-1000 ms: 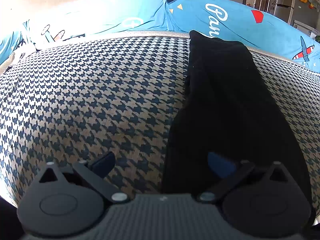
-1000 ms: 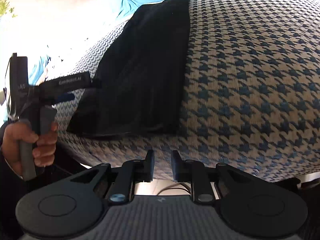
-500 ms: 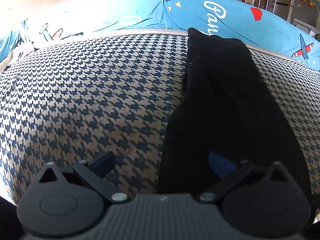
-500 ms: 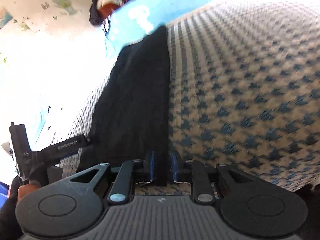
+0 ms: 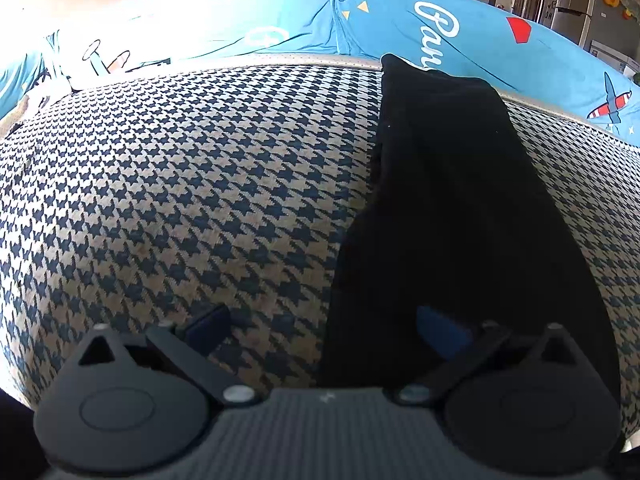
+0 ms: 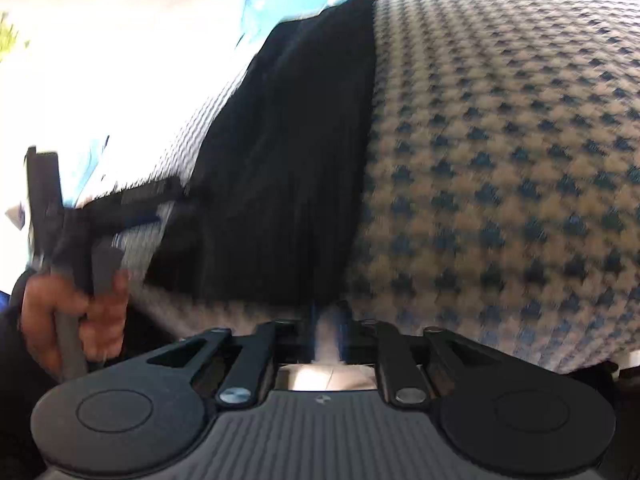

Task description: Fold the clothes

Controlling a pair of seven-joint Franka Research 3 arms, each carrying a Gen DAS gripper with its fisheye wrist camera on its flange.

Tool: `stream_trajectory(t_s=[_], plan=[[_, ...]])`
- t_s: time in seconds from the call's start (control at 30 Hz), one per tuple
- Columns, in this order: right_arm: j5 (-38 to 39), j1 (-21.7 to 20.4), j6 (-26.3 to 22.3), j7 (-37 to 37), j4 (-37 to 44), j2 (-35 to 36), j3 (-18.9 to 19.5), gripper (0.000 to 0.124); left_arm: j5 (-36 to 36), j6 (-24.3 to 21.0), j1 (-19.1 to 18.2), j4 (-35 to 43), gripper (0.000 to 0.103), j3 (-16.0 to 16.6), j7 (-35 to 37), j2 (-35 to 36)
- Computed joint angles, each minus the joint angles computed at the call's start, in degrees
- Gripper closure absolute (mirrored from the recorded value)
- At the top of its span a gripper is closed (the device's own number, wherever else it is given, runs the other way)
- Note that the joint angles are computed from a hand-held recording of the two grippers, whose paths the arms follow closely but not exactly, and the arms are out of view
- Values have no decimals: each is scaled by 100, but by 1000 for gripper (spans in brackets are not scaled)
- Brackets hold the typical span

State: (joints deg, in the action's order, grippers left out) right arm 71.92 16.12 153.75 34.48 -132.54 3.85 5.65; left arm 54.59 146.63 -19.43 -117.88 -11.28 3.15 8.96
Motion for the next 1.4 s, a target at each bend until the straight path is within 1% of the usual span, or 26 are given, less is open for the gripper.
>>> stream_trajectory(t_s=[0.03, 0.07, 0.17, 0.27, 0.33, 0.43, 0.47, 0.5, 0.6, 0.73, 0.8, 0.87, 0.9, 0.97, 1.0, 1.03, 1.07, 1.1, 1.13, 1.17, 1.23, 1.27, 1.3, 1.4], plan=[[-129, 11, -59, 28, -37, -30, 6, 117, 0, -10, -3, -1, 0, 0, -8, -3], [-118, 34, -8, -49, -75, -73, 27, 117, -1, -20, -5, -1, 0, 0, -16, -7], [169, 114, 202, -427, -155, -198, 66, 116, 195, -137, -42, -21, 0, 20, -283, -60], [953, 125, 227, -1039, -182, -313, 17, 116, 324, -186, -3, -88, 0, 32, -608, -141], [1539, 142, 420, -1387, -109, -294, -7, 115, 178, -207, 55, -101, 0, 14, -611, -141], [2188, 172, 829, -1585, 100, -135, -8, 105, 50, -302, 86, -92, 0, -4, -590, -120], [2185, 162, 884, -1459, 171, -59, -21, 98, 49, -323, 86, -92, 0, -7, -596, -121], [2109, 141, 908, -1278, 228, 8, -37, 94, 69, -348, 82, -89, 0, -9, -608, -118], [1913, 81, 805, -947, 350, 177, -40, 94, 160, -471, 61, -83, 0, -11, -723, -127], [1626, -22, 581, -655, 426, 305, -31, 92, 193, -388, 115, -162, 0, 0, -922, -185], [1525, -55, 483, -640, 424, 318, -12, 114, 144, -366, 135, -166, 0, -13, -877, -176], [1603, -61, 504, -730, 379, 269, 18, 114, 102, -350, 141, -167, 0, -25, -810, -171], [1619, -37, 599, -816, 354, 231, 37, 115, 90, -339, 138, -172, 0, -33, -765, -175], [1435, 73, 967, -872, 288, 143, 89, 115, 48, -338, 128, -176, 0, -54, -642, -181], [1217, 136, 1194, -756, 235, 95, 110, 121, 10, -360, 117, -173, 0, -70, -551, -180], [717, 237, 1585, -317, 180, 114, 133, 121, 5, -350, 105, -184, 0, -79, -505, -186], [279, 425, 2025, 85, 127, 190, 67, 121, 13, -325, 93, -201, 0, -86, -478, -198], [243, 413, 2145, 143, 122, 189, 114, 121, 1, -292, 89, -215, 0, -91, -440, -206], [608, 200, 1971, -188, 164, 123, 274, 121, 9, -287, 81, -223, 0, -92, -441, -214], [1265, 134, 1798, -794, 238, 80, 291, 121, 35, -297, 71, -230, 0, -91, -467, -222], [2227, 85, 1393, -1668, 302, -29, 196, 120, 93, -298, 59, -248, 0, -88, -545, -243], [2399, 91, 1197, -1931, 296, -88, 144, 120, 126, -277, 63, -260, 0, -81, -609, -258], [2331, 120, 1040, -1962, 304, -96, 118, 119, 157, -251, 69, -279, 0, -76, -676, -278], [1986, 194, 615, -1793, 392, -19, 98, 119, 215, -243, 87, -316, 0, -81, -757, -318]])
